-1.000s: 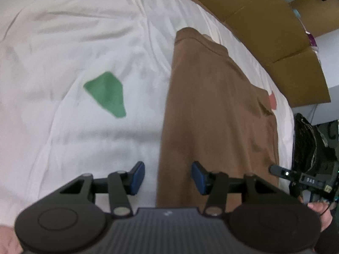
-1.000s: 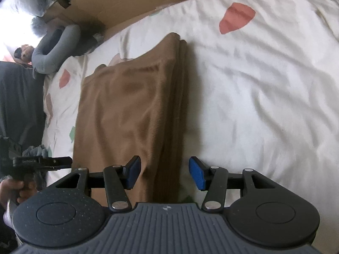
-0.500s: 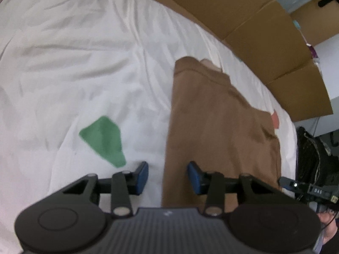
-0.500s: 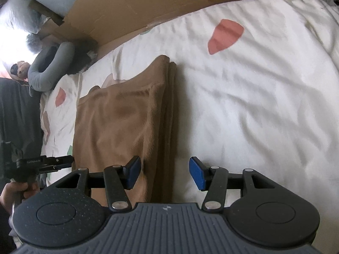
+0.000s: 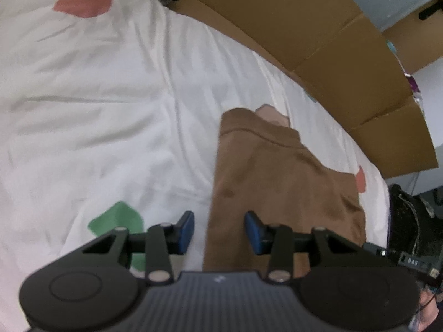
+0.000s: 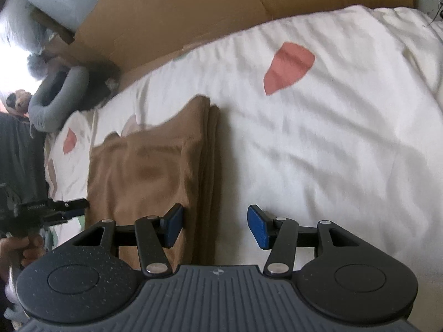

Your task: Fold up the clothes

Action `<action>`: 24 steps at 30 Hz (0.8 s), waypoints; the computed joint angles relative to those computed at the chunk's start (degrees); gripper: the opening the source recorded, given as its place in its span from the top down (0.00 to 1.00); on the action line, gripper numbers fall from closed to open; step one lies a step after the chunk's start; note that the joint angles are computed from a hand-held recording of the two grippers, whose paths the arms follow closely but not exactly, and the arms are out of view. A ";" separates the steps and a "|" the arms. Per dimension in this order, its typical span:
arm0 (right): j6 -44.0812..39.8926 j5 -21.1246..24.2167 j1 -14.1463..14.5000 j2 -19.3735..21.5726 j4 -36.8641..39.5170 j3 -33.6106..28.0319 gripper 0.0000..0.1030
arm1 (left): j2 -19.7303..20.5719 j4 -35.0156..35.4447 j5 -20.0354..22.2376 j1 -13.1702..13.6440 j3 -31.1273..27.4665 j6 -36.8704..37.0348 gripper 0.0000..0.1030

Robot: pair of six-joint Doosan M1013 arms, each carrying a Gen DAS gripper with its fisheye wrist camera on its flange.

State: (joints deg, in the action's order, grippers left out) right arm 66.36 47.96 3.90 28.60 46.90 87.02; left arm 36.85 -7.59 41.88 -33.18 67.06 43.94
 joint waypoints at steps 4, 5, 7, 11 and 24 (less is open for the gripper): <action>-0.47 0.82 -0.19 0.84 1.56 -1.07 0.44 | 0.44 -0.49 -0.85 0.38 -0.44 0.80 0.58; -0.56 1.07 -0.23 1.07 1.83 -1.36 0.44 | 0.59 -0.63 -0.81 0.47 -0.60 1.03 0.58; -0.39 1.40 -0.28 1.68 2.66 -1.85 0.44 | 0.87 -0.96 -0.81 0.65 -0.83 1.47 0.58; 0.09 2.52 -0.27 3.28 4.56 -3.10 0.44 | 1.33 -3.90 -1.86 1.26 -0.77 3.58 0.58; 1.71 10.54 -0.93 8.47 10.48 -8.63 0.45 | 2.07 -20.47 -9.67 3.67 1.60 14.64 0.59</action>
